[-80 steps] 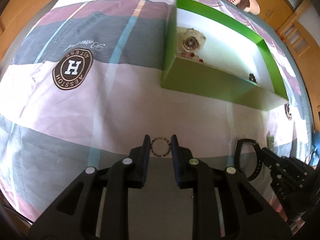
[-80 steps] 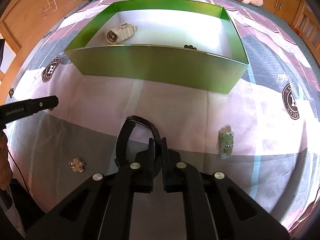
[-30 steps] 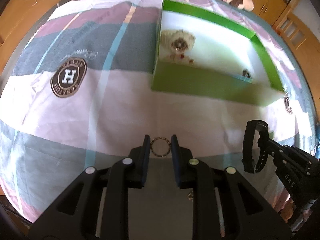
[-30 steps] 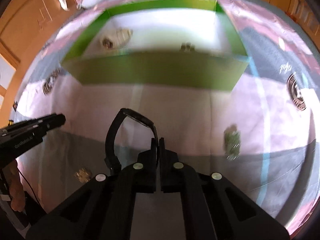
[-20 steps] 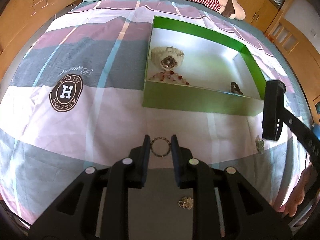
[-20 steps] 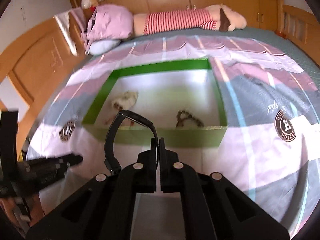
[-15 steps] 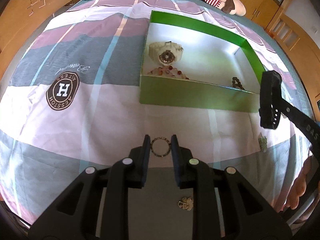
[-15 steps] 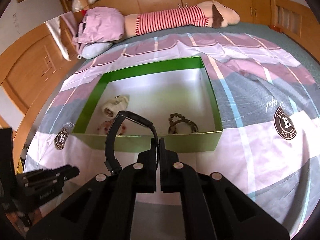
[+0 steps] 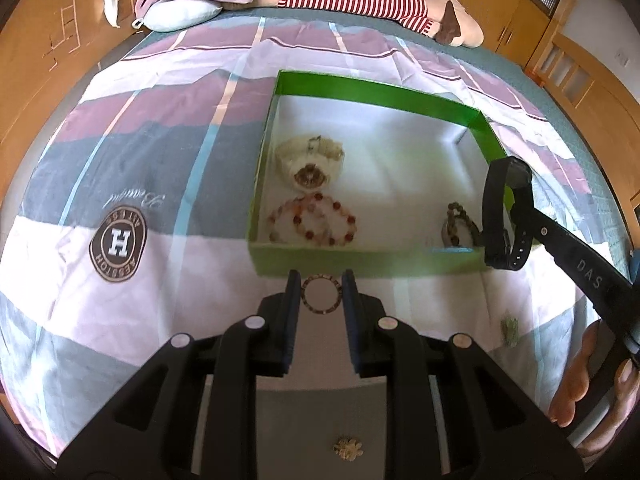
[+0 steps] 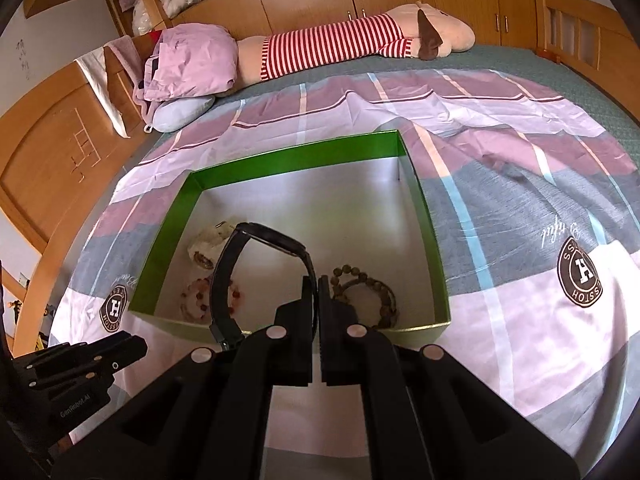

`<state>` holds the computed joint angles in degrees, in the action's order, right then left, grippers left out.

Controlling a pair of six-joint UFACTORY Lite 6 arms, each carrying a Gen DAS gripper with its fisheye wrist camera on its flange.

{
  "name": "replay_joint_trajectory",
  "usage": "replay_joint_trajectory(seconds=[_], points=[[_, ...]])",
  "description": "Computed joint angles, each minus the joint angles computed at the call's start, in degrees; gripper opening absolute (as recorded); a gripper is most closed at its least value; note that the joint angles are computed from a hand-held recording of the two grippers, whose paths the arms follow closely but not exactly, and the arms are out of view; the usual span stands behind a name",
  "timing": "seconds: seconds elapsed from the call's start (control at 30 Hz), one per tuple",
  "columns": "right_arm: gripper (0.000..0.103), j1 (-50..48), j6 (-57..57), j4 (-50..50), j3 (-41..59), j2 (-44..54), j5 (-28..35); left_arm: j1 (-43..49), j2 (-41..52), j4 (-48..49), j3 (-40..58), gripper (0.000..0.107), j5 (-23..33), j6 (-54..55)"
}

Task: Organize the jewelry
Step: 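Carry the ring and black watch into the green box and open both grippers, then move the left gripper to the gold flower charm while the right gripper reaches the green crystal charm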

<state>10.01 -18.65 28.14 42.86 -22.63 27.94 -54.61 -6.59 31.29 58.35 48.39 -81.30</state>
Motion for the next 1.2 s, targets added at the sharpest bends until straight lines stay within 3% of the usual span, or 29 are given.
replay_joint_trajectory(seconds=[0.3,0.67,0.73,0.77,0.8,0.83,0.87,0.93,1.07,1.2], points=[[0.002,-2.5,-3.0,2.9,3.7,5.7,0.1,6.3,5.4,-1.1,8.2,0.021,-2.9,4.7],[0.002,0.6,5.2,-5.4,5.0,10.1,-1.9,14.5,16.0,-6.7,12.6,0.021,-9.5,12.4],[0.002,0.9,6.2,-6.9,5.5,10.6,-1.2,14.3,16.4,-6.5,12.4,0.024,-9.2,12.2],[0.003,0.7,5.8,-6.5,5.7,10.6,-0.6,14.0,16.1,-6.2,12.2,0.032,-8.9,12.0],[0.008,0.0,4.7,-5.2,6.0,10.4,0.2,13.6,15.5,-5.3,11.9,0.038,-8.5,11.4],[0.019,-0.8,3.7,-3.8,6.0,9.9,0.6,13.2,15.1,-4.5,11.7,0.039,-8.0,10.8],[0.022,-1.3,3.8,-3.5,5.9,9.4,0.6,12.9,14.9,-3.9,11.7,0.040,-7.3,10.4],[0.023,-2.1,5.6,-4.7,5.8,8.5,0.3,12.9,14.0,-3.3,11.4,0.040,-5.6,10.1],[0.023,-1.9,21.5,-20.3,6.4,8.6,-0.9,13.7,10.4,-1.7,9.5,0.040,-3.1,9.5],[0.025,-5.7,24.7,-23.0,8.2,11.2,0.8,14.2,7.6,-0.3,7.2,0.049,-1.3,8.3]])
